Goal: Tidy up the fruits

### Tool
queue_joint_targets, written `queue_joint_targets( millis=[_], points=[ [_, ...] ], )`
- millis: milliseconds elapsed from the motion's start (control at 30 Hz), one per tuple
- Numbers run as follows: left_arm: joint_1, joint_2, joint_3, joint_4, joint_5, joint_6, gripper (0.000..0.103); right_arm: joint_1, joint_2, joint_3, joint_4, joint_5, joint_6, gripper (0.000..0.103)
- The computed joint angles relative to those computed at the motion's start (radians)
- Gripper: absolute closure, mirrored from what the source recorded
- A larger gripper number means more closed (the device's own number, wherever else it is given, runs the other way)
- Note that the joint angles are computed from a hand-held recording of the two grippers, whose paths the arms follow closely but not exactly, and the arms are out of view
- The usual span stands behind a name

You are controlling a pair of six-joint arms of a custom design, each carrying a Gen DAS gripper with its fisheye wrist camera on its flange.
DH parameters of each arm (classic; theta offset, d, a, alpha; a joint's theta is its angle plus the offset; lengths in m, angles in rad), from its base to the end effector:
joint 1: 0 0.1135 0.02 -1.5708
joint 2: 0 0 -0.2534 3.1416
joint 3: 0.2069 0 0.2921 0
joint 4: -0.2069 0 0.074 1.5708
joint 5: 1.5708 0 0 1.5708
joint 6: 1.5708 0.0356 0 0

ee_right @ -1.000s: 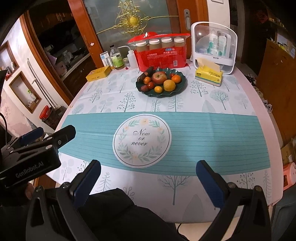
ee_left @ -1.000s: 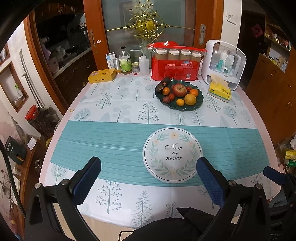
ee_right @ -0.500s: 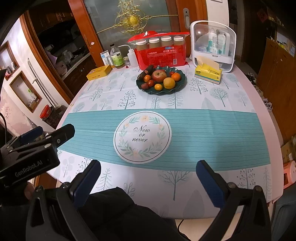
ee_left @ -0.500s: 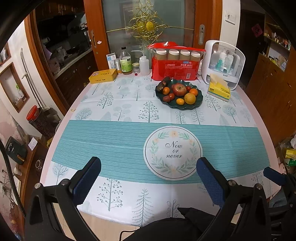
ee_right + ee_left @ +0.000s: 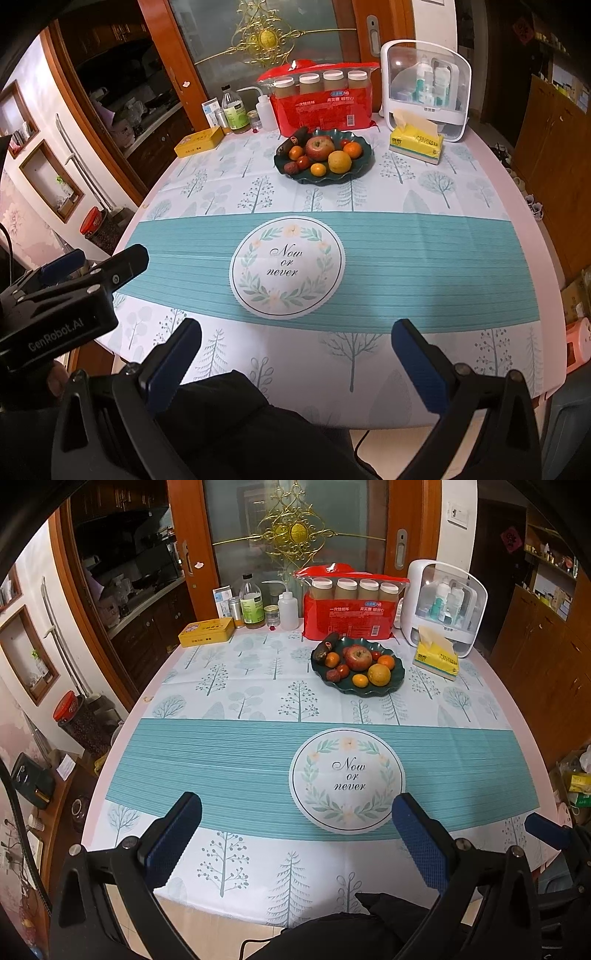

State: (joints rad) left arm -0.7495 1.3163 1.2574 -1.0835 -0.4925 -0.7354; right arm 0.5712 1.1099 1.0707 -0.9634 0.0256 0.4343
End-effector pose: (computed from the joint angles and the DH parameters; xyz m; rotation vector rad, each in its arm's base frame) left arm 0.2229 -0.1845 0.3060 -0.1190 2.5004 0.0953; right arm 0.2144 0.1367 0.2968 -0.1688 2.6058 0.3381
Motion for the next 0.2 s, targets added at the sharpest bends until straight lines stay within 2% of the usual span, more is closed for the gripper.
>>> queue_joint_targets(
  millis=[200],
  points=[
    [-0.007,0.006,0.004,-0.005,-0.005,-0.011,0.001,0.023,-0.015,-0.007,-0.011,0.013,0.021,0.0]
  ],
)
